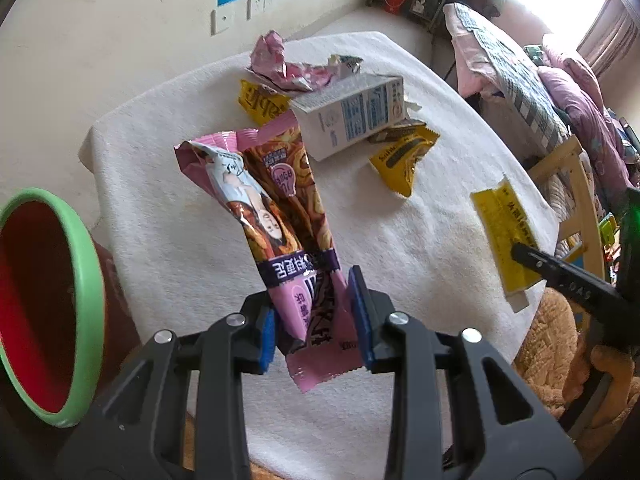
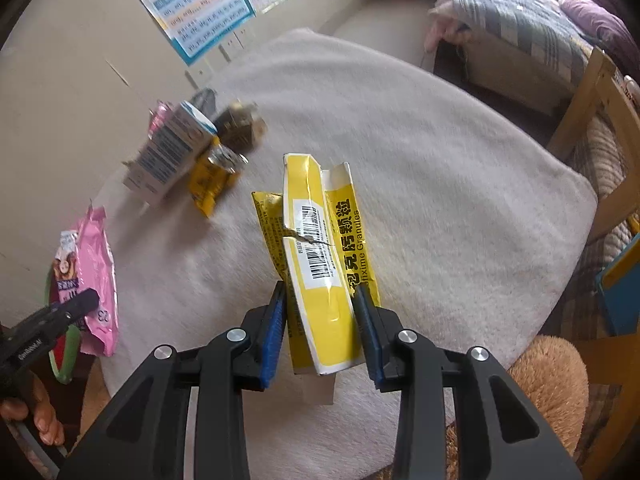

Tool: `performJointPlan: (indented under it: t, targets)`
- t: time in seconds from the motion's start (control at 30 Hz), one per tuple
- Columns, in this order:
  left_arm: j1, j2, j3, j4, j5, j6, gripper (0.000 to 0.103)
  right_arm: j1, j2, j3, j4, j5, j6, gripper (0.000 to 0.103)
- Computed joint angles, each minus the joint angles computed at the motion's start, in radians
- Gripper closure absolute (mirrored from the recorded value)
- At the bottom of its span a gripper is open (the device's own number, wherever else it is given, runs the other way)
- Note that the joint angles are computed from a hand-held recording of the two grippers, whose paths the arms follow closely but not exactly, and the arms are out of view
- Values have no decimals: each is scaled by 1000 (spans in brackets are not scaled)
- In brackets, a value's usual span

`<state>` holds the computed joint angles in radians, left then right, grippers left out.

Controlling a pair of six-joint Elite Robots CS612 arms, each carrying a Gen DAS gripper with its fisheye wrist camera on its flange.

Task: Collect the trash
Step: 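Carry the pink snack wrapper and yellow packet toward the bucket with both tools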

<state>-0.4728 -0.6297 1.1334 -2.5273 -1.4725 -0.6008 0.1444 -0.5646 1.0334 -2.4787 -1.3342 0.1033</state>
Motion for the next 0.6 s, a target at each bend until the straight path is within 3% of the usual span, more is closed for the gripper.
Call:
performJointPlan:
  t: [0.3, 0.6]
  targets:
    - [-6, -23, 32, -33, 64, -2, 72, 0, -20, 22, -81, 22, 20, 69]
    - [-2, -31, 46, -53, 63, -18, 72, 14, -23, 11, -81, 40, -13, 69]
